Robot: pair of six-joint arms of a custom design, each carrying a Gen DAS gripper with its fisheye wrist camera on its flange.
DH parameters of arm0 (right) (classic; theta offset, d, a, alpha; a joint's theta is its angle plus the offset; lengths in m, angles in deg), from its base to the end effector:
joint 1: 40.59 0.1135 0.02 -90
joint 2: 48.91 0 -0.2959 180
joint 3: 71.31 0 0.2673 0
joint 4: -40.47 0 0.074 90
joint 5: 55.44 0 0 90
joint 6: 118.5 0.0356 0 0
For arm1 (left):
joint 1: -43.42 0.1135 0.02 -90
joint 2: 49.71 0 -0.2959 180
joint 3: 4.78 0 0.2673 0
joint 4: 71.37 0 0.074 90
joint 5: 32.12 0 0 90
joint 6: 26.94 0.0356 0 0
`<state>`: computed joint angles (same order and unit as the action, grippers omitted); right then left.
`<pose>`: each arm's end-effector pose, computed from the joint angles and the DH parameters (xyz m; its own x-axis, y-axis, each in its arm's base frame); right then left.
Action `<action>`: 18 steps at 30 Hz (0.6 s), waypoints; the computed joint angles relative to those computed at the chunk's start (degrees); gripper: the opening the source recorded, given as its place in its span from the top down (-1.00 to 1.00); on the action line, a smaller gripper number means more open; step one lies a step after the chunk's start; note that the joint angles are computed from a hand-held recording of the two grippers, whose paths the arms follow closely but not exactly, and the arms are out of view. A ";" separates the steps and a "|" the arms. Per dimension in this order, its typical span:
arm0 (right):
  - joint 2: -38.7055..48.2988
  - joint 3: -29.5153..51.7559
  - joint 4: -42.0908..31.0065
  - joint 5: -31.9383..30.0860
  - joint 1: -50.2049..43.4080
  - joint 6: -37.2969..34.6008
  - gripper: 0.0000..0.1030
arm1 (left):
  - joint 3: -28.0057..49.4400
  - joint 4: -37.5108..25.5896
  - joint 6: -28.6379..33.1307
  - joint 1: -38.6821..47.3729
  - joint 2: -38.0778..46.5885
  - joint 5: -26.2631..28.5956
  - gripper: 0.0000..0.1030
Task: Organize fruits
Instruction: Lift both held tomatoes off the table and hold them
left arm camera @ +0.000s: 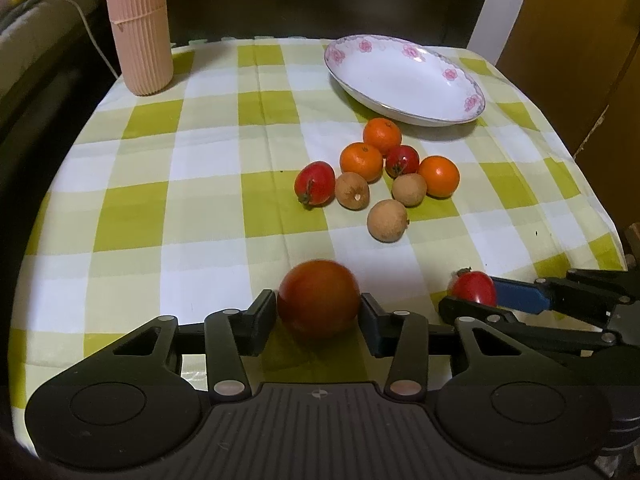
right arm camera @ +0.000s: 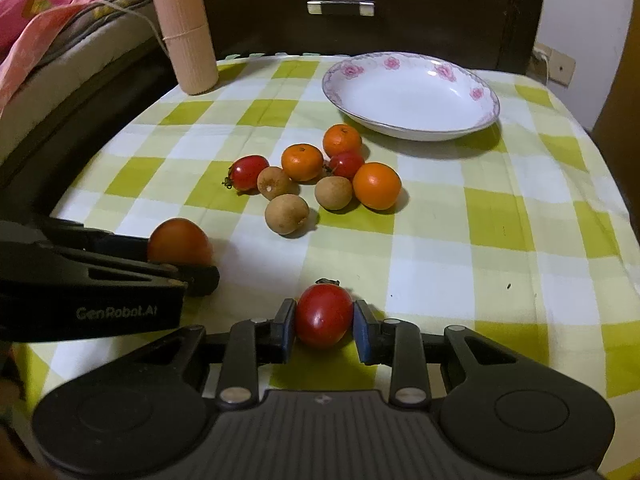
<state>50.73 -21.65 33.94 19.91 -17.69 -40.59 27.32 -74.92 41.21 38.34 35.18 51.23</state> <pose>0.2740 0.1255 0.1101 -0.6454 -0.4926 -0.5837 -0.6547 0.7504 0.0907 0.2154 -0.0150 0.1043 -0.7785 -0.3019 -0.5503 -0.2863 0.9510 -0.1168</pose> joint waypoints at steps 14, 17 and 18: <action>-1.63 1.14 -3.61 -1.37 -1.79 1.53 0.44 | -0.16 -2.32 -0.82 -2.59 -0.92 -3.86 0.05; -3.36 1.36 -4.13 -1.84 -2.51 1.96 0.44 | 0.31 -5.22 -1.95 -0.61 -3.05 -0.92 0.05; -4.00 1.44 -4.14 -2.22 -2.94 2.29 0.44 | 0.45 -5.35 -2.09 -0.06 -3.23 -0.25 0.05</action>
